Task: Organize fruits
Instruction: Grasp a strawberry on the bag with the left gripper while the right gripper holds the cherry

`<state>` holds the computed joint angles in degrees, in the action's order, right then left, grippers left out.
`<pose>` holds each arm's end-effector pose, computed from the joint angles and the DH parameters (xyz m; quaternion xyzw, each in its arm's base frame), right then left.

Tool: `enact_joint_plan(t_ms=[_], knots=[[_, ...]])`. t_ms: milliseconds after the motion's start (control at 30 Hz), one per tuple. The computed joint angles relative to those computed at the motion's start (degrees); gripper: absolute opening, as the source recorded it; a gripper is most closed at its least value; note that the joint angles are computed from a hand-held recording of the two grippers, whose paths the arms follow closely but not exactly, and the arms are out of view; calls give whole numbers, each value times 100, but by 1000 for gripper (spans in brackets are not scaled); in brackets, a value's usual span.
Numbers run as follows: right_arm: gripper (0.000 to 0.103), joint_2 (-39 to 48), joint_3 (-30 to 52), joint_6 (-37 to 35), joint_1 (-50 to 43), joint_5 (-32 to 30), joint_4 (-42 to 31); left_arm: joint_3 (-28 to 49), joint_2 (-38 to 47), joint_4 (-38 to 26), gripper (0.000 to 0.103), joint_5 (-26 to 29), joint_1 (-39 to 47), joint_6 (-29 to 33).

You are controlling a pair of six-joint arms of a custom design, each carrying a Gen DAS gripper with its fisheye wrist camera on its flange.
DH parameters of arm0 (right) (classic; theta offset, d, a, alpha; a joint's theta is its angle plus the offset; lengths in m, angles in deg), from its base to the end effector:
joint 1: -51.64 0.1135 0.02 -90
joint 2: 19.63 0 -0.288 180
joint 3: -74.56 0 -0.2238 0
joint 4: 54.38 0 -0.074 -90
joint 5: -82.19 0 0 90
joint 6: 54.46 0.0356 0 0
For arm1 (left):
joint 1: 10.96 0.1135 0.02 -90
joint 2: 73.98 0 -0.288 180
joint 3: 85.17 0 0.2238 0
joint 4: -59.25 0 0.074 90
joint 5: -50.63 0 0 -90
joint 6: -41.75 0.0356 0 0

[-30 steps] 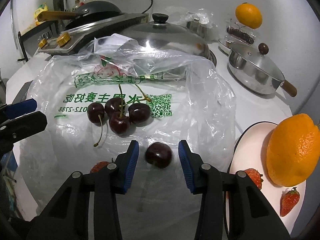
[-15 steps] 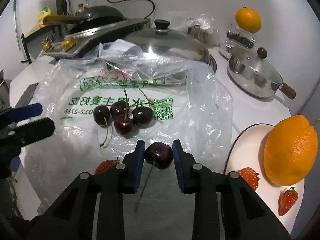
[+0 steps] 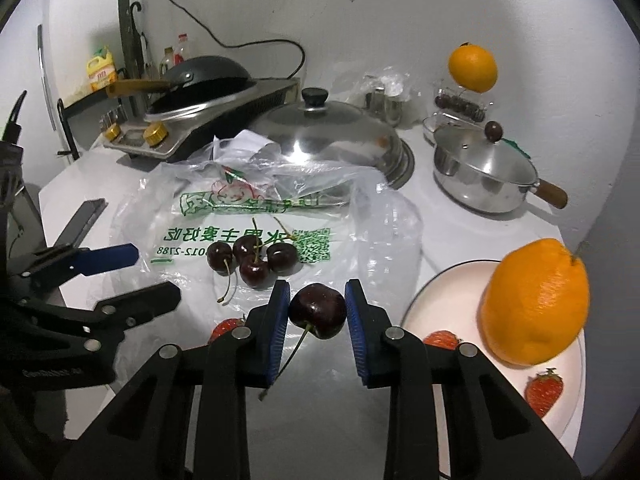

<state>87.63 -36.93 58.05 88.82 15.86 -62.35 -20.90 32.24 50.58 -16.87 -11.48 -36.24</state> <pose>0.2899 0.2020 0.1708 -0.0411 0.9120 0.0143 0.4079 0.3346 -0.0167 0.1578 0.1661 0.9108 -0.1497 0.3472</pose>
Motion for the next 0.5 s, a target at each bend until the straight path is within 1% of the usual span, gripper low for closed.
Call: enact_joint_plan(t_ms=[233,500], knots=[[30,-442,-460,30,-107,-45,290,-139,-43,144,73,-251,-424,21],[30,-712,-810,80,-164,-15,431,-122,277,325,73,-662,-843,158]])
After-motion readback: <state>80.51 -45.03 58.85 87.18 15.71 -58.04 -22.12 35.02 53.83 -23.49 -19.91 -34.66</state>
